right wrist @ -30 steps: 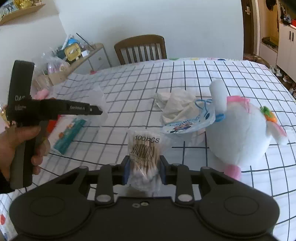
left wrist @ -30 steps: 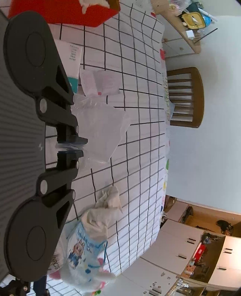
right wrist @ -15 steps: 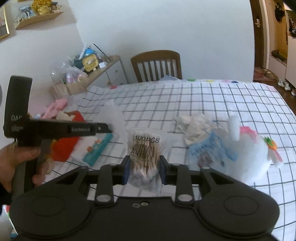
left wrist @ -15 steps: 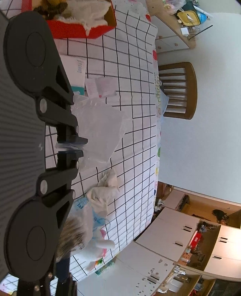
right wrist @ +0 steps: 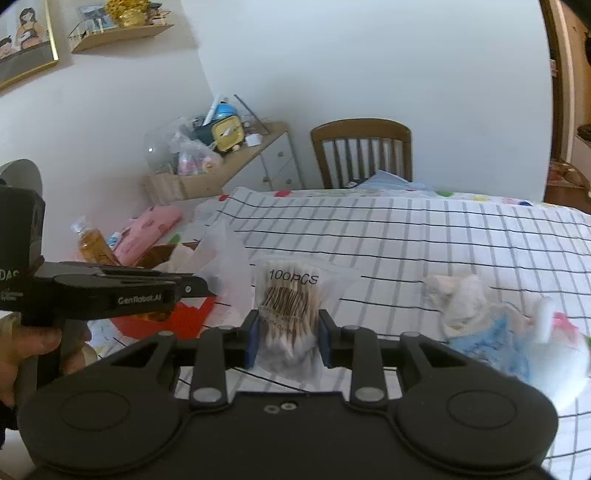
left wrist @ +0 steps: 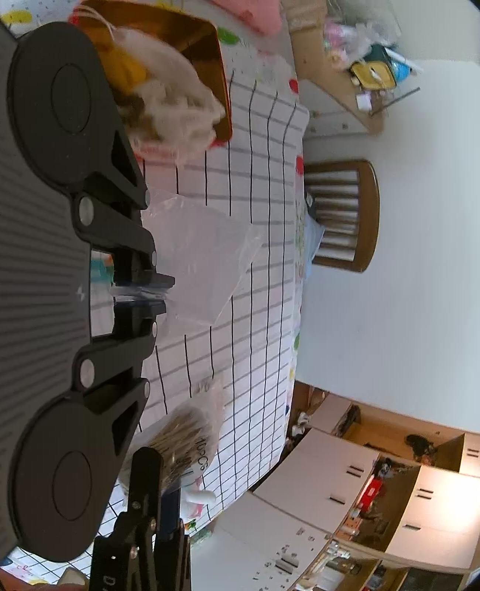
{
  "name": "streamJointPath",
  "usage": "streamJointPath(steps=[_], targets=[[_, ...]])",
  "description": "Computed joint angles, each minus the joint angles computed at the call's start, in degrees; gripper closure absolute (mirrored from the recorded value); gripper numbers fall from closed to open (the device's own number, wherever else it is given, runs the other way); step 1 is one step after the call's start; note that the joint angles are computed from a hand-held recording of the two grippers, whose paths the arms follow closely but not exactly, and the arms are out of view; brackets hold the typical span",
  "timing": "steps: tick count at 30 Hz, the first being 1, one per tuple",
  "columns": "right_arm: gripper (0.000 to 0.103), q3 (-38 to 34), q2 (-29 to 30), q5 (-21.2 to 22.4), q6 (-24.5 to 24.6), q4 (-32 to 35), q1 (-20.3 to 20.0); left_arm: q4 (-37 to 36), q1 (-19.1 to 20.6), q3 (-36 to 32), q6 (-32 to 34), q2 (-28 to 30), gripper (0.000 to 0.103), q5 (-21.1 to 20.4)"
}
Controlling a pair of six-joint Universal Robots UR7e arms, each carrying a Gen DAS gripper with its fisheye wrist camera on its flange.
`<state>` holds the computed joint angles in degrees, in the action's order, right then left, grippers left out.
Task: Organize soft objects
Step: 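Carry the plastic sheet and cotton swab pack over the tin box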
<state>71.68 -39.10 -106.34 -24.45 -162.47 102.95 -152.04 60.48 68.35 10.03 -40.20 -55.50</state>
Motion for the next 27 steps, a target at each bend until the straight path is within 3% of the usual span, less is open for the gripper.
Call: streamJointPath(steps=[15,27], targets=[[0.073,-13.3,10.6,2.8,0.9,6.7,3.8,-0.1,3.2,0.8,2.5,-5.5,0.097,4.1],[0.073,-26.6,20.6,1.5,1.5,13.7,5.8,4.2,7.2,-3.1,3.8,-6.1,0.097,5.2]])
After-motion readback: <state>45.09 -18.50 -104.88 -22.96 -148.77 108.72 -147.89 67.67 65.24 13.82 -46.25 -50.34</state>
